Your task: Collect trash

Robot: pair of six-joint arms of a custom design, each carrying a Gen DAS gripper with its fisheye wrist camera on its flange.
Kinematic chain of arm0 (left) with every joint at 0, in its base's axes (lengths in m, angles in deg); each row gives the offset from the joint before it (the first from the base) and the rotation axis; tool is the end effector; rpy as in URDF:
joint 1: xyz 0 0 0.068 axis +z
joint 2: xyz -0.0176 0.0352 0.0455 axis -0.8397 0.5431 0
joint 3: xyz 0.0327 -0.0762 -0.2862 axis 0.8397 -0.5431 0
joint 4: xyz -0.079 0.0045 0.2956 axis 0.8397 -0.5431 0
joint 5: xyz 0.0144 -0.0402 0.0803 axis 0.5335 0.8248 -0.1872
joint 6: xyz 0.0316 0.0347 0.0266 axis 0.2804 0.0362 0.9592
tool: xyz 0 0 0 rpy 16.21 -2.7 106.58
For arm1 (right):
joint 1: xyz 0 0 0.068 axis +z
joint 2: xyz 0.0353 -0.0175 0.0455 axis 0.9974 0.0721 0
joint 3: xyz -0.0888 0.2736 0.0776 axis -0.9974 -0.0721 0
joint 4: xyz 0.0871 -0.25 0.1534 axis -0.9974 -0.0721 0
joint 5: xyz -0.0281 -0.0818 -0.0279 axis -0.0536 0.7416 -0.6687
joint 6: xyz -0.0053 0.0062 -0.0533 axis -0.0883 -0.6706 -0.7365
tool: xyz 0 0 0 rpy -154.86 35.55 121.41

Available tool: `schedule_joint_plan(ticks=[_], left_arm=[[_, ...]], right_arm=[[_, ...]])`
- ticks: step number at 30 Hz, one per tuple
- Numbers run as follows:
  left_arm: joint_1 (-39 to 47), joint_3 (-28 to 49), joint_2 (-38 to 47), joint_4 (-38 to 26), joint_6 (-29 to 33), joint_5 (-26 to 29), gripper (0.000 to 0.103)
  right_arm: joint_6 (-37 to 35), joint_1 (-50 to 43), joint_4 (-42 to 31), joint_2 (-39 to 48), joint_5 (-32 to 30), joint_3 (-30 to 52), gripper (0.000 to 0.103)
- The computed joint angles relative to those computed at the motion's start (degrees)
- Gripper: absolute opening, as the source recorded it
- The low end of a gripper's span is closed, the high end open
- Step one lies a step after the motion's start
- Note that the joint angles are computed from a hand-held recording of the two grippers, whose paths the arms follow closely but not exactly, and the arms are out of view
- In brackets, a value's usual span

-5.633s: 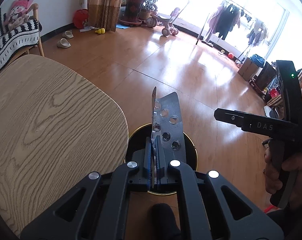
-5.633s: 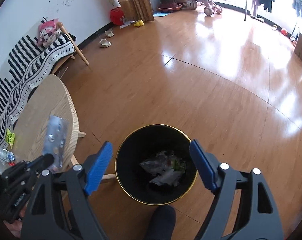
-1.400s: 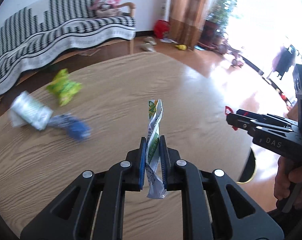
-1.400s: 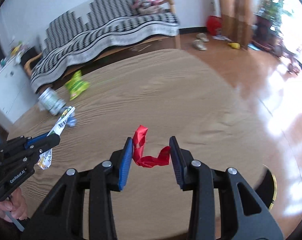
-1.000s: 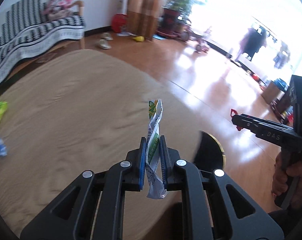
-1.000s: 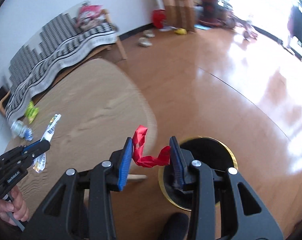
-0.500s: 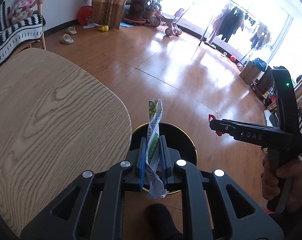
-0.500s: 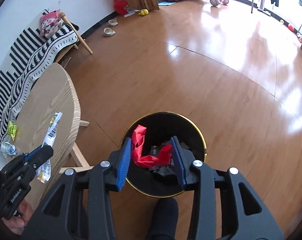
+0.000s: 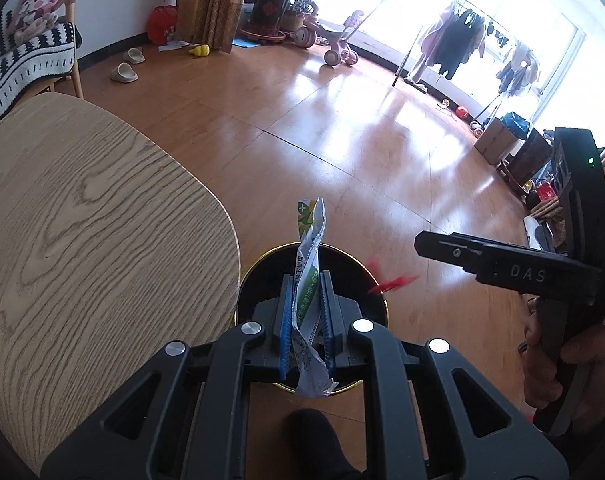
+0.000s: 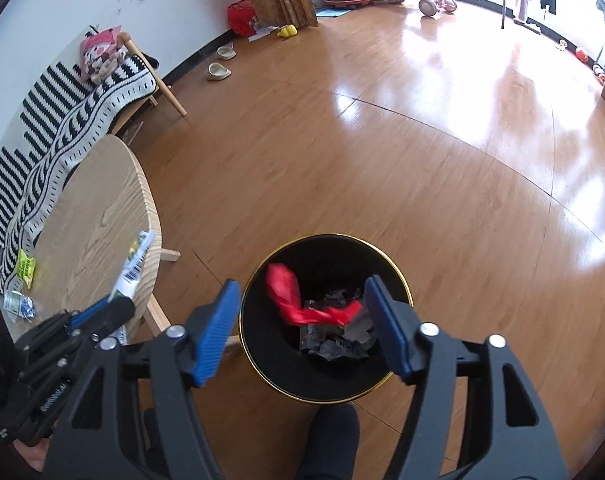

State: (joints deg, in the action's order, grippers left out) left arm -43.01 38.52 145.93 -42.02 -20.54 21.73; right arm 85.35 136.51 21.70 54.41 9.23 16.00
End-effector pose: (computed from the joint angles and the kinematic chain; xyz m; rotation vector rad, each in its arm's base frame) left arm 0.2248 0.0357 0.2280 0.4988 2.5026 -0.5566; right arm 0.1743 0.1962 0.2495 0.3781 2.6162 0.2800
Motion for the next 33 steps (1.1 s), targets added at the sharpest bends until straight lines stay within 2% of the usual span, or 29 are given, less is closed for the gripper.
schedule_joint_plan(ticks=[9, 16, 18, 19, 20, 22, 27, 33], left_arm=[[-3.3, -0.6, 1.4, 1.8, -2.1, -1.2, 0.012], [-4.9, -1.2, 2.6, 3.7, -2.7, 0.4, 0.013], [-4.8, -1.4, 2.8, 4.1, -3.3, 1.4, 0.016], [-4.9, -1.1, 3.2, 4.0, -3.6, 1.5, 0.029], [-4.6, -1.0, 3.4, 3.9, -3.9, 1.8, 0.050], [-3.8, -1.8, 1.8, 4.5, -4.1, 2.2, 0.064], [-0.6, -0.1, 1.3, 2.2, -2.6, 2.3, 0.068], [10.4, 3.8, 1.6, -2.2, 3.2, 2.6, 0.080]], right_arm=[[1.7, 0.5, -0.7, -1.4, 1.8, -0.1, 0.070], [3.8, 0.6, -1.6, -4.0, 4.2, -1.1, 0.071], [4.2, 0.6, -1.9, -4.3, 4.7, -1.1, 0.072], [4.2, 0.6, -1.9, -4.5, 4.8, -1.3, 0.072], [4.2, 0.5, -1.7, -4.6, 4.7, -1.6, 0.072], [4.1, 0.4, -1.5, -4.5, 4.5, -1.6, 0.072], [3.2, 1.0, -0.4, -2.6, 4.7, 0.0, 0.075], [1.4, 3.4, 1.0, 4.4, 5.2, 5.8, 0.076]])
